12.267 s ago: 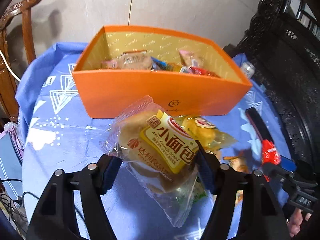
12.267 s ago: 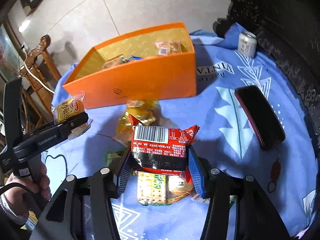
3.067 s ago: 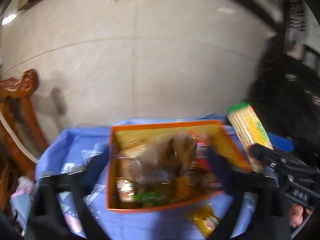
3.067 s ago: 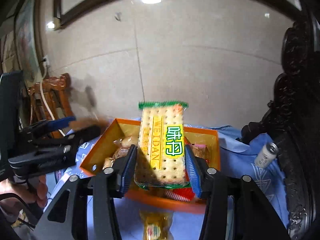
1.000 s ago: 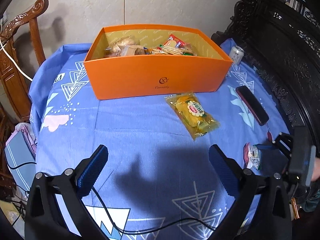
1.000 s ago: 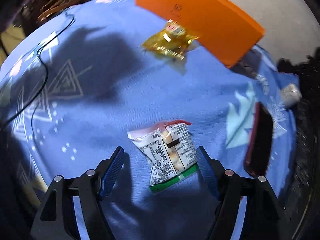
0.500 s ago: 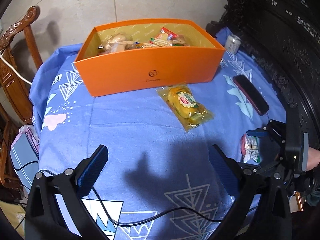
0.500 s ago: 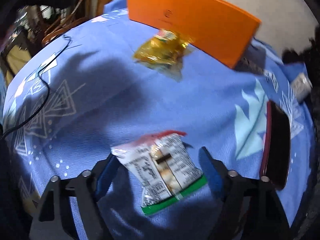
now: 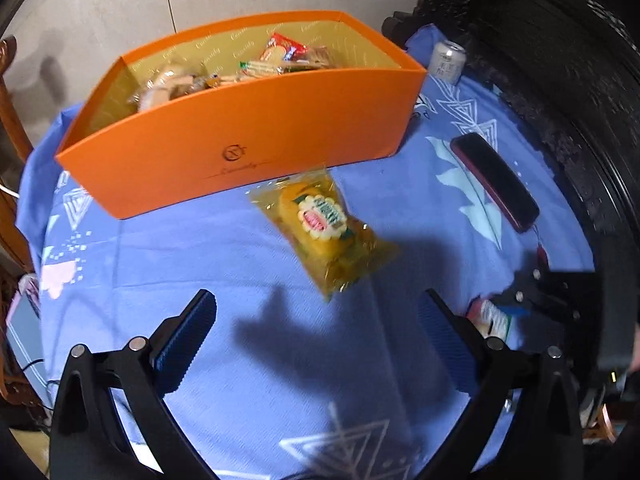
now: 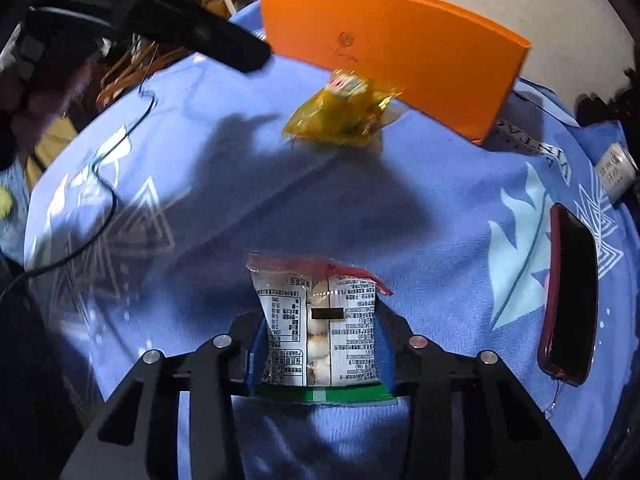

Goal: Organize snacks
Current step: 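Grasp the yellow soft-bread pack with the left tool while the right tool holds its bag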

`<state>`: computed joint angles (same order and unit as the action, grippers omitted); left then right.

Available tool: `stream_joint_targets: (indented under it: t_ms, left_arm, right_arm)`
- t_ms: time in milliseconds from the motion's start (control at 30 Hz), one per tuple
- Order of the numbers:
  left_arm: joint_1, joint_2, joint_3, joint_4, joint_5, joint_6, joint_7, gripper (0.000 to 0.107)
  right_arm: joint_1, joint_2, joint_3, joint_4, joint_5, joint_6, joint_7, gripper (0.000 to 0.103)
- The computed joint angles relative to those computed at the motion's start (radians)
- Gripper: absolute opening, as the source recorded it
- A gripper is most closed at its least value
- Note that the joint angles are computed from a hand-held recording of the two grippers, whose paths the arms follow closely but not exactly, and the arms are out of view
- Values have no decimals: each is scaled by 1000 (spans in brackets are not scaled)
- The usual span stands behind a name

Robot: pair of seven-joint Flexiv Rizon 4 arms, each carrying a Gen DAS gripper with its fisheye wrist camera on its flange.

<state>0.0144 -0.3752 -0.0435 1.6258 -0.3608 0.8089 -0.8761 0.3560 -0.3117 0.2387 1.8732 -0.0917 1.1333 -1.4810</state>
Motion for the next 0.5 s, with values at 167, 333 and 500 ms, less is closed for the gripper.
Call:
stream_joint_targets:
  t_ms: [167,333,500]
  left_arm:
    - [-38,-111,11,-132,52,-29,-164,99]
    - [-76,-207,31,-256,147,-54,-279,99]
    - [-87,-251,32,-300,187,-68,-330,99]
  right_arm:
    - [31,-5,-46,16,-60,92,114,44]
    - [24,-11,-50,23,-97,121,172,44]
    - [10,-24,-40,11,-93,126,178,44]
